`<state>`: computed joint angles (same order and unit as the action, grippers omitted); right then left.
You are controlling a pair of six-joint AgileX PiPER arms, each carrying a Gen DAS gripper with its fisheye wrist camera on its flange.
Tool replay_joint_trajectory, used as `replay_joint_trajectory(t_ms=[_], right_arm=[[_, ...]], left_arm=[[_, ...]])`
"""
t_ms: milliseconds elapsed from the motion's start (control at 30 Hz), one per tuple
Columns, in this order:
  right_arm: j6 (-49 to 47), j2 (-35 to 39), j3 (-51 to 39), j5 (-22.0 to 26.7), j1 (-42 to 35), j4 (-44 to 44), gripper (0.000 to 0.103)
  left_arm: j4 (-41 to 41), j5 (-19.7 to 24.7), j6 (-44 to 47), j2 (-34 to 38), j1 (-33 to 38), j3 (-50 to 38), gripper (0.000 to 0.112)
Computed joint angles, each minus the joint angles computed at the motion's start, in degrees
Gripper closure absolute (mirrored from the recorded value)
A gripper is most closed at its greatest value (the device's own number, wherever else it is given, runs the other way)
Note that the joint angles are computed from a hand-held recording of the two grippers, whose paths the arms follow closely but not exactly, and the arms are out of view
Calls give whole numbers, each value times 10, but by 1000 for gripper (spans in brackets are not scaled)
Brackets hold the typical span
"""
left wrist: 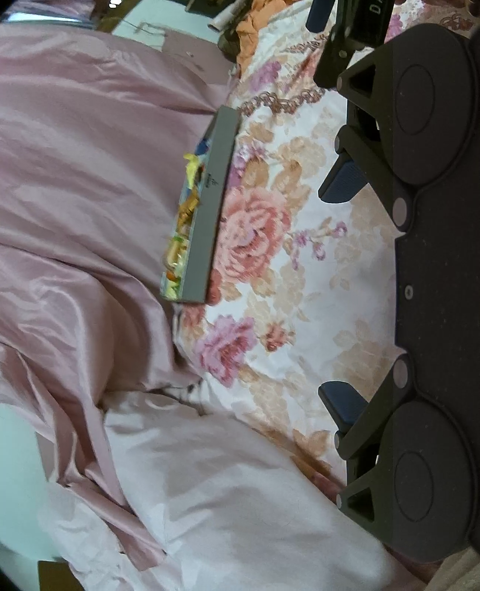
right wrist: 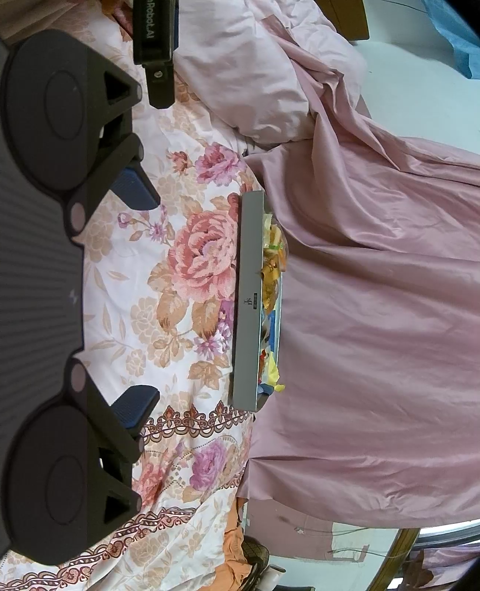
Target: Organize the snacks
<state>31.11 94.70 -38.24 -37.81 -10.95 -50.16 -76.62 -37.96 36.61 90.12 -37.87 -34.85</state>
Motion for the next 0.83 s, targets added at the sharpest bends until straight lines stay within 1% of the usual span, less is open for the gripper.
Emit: replay_joint_trajectory(t_ms=[133,367,600,833], right_arm=[[2,1,3,-2,-3,-2,0],[6,2,0,0,-4,-9,0],[8,2,-1,3,-4,-13,0],[9,1,-2,6,-1,-13,0]], left_arm=[[-12,36,-2,-3,18,-3,10],[-28,46,-10,-1,27,-6,10],[8,79,-59,-9,45,2,10],[12,62,-68,-7,37,4,10]])
